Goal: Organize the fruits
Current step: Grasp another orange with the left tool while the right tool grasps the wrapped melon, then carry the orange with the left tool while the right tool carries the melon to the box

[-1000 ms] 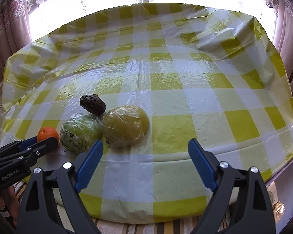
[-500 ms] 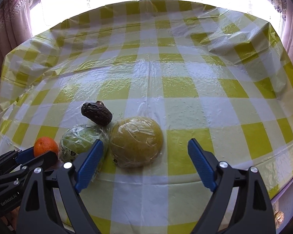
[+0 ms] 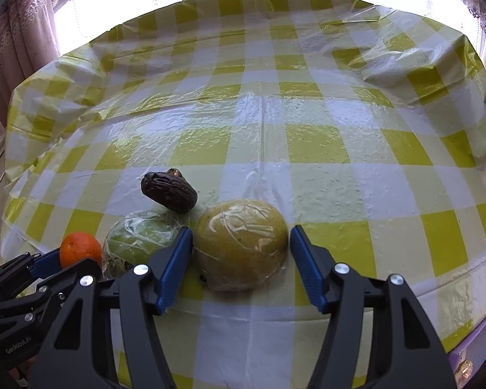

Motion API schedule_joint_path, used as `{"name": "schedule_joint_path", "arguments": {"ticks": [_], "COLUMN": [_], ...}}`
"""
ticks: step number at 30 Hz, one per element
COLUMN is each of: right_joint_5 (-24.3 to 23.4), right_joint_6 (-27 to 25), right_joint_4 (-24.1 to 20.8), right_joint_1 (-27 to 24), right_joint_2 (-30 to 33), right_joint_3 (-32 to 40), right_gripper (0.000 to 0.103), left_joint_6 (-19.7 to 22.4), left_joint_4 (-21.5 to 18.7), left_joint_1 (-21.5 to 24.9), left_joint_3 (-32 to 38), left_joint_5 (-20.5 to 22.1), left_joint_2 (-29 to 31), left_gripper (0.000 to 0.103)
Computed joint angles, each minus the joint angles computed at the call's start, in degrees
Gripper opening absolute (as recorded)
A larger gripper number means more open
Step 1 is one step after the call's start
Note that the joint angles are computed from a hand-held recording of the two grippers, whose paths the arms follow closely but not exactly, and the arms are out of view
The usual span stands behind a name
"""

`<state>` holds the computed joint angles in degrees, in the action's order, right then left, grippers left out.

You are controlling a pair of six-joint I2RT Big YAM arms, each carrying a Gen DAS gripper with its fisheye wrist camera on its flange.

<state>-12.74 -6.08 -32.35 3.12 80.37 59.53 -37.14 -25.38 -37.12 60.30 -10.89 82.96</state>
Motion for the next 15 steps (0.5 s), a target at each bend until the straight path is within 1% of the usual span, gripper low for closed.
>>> {"name": "schedule_joint_path", "arguments": {"ticks": [4,10,15], "right_joint_5": [0.22,1.84,1.69], "right_joint_6": [-0.61,-2.79,-2.7], "right_joint_4": [0.37,1.31,1.38], "right_joint_1": [0.08,0.66,-0.13], "right_joint_2": [0.0,-0.93,-2.31], "right_joint_3": [-0.13,-1.06,-1.95], "right_gripper": [0.061,0.059,0.059], "left_joint_6": [0.04,0.3,0.41], "left_joint_4": [-0.04,-0.1,-0.27], "left_joint_1": [-0.04,-0.01,-0.05], "left_joint_3": [0.01,0.0,0.08], "left_joint_5": [-0.14,-0.44,-0.67], "left_joint_2": [0.0,-0.08,-0.12], "left_gripper": [0.039,0.039,0.039]}}
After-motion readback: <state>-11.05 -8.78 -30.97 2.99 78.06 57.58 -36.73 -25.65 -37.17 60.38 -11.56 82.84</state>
